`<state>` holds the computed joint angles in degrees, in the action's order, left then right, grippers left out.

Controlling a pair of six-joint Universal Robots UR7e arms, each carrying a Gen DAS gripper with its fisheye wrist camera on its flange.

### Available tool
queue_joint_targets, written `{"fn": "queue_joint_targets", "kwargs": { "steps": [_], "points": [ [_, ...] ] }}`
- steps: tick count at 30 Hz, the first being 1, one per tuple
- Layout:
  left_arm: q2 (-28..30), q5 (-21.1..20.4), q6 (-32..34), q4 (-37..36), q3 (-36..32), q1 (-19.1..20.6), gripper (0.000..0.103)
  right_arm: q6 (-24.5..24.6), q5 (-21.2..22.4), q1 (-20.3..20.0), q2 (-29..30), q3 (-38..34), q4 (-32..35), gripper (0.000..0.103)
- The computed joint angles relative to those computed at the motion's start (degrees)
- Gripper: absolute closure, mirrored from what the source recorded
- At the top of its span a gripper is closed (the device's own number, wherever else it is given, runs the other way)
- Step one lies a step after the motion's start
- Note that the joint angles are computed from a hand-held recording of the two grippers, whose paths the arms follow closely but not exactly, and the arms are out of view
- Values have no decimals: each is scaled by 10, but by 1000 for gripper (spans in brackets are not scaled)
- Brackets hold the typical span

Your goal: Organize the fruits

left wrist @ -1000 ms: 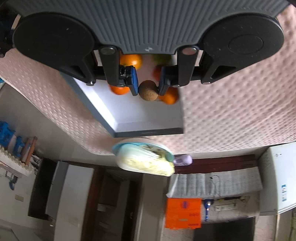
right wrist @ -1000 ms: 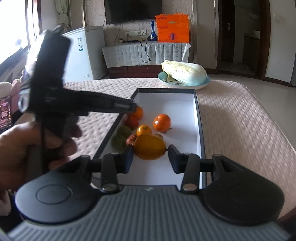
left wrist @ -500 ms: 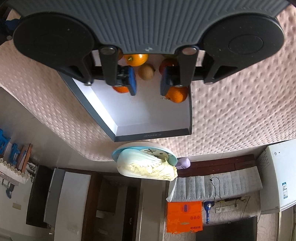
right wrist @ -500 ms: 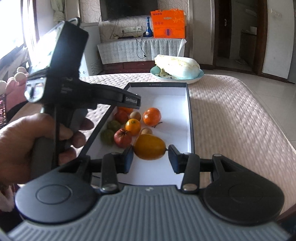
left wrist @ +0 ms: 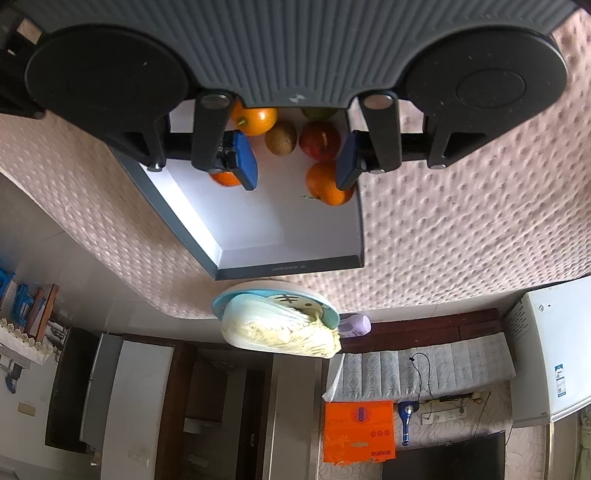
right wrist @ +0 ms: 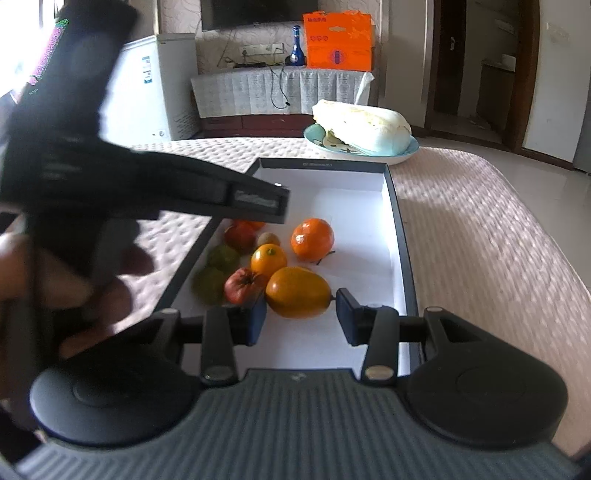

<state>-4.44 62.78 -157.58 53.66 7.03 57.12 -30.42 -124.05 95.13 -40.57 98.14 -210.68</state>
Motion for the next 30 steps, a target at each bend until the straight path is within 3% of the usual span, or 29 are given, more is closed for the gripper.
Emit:
{"fn": "queue_joint_targets", "kwargs": {
  "steps": [3,7,12,15,19,20,24,26,30],
  "points": [
    [-8,-5,-2,-6,9,1,40,4,-11,-1,9,-15,6,58],
    [-18,-6,-2,-12,23,2,39,18,-25,0,18,-30,19,58],
    [-29,-11,-2,-18,37,4,38,8,-45,4,32,-44,-4,35],
    [-42,-19,1,-31,59,6,35,17,-32,3,24,-33,-6,35],
    [-92,-67,20,-91,153,0,21,-1,-12,7,11,-2,-44,35],
    [-115,-80,30,-126,197,-2,14,-3,-12,10,6,9,-56,35],
    [-208,-111,86,-285,363,-9,3,-6,-8,21,-15,56,-101,35],
    [-238,-118,104,-334,411,-12,3,-19,-14,28,-18,76,-136,35],
    [-279,-119,120,-380,478,-16,3,7,-13,40,-38,128,-163,35]
  ]
}}
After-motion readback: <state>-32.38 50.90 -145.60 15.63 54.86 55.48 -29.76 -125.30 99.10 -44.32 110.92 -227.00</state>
